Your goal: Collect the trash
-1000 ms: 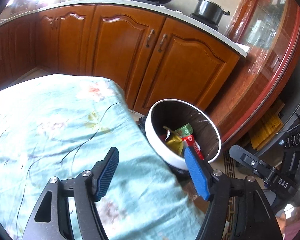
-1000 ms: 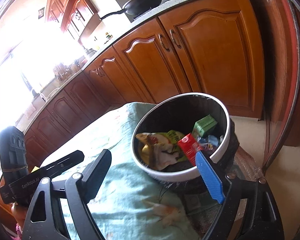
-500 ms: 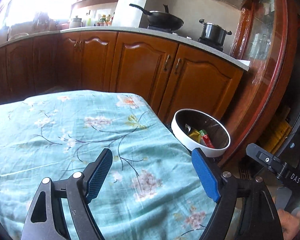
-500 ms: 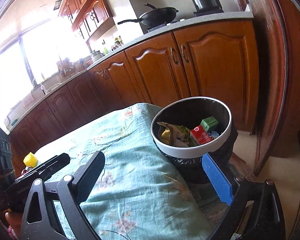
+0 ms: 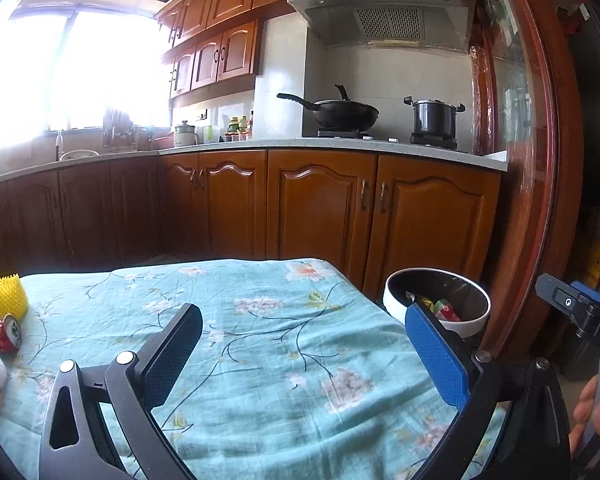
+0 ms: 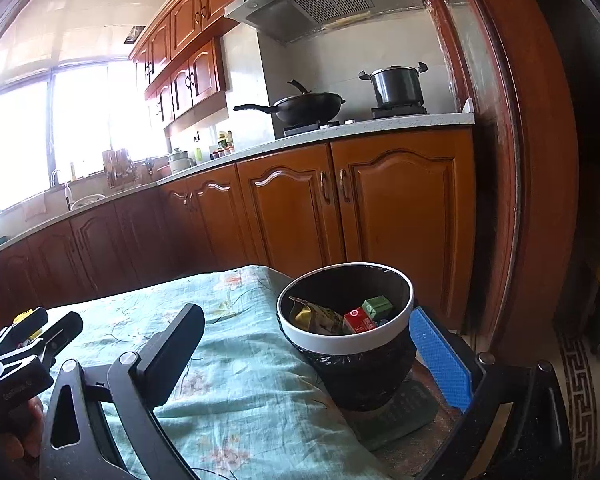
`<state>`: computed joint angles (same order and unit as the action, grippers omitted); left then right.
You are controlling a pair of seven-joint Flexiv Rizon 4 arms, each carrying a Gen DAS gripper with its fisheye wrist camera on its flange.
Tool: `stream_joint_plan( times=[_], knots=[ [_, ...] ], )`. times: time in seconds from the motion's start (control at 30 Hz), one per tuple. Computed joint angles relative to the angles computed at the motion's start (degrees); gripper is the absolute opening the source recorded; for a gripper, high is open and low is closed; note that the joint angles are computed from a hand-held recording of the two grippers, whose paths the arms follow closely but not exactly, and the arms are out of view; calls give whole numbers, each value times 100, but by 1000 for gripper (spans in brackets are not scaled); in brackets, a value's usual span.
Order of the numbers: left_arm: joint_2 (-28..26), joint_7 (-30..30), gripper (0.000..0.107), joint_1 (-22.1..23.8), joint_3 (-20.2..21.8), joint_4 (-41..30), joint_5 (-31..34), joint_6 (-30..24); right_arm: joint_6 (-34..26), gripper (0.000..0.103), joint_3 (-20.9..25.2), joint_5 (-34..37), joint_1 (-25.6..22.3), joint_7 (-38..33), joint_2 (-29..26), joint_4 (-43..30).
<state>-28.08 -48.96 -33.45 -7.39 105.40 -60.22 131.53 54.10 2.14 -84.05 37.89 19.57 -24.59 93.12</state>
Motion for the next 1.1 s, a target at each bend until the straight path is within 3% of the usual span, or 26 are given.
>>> stream_joint_plan(
  times=[0.57, 1.1],
  knots=[
    [-188, 769, 102, -56, -94, -405, -687, -20, -334, 103, 55, -22, 125, -243, 12, 36],
    [-195, 584, 102, 79, -72, -319, -448, -140, -277, 103, 45, -15, 112, -285, 3, 26]
  ],
)
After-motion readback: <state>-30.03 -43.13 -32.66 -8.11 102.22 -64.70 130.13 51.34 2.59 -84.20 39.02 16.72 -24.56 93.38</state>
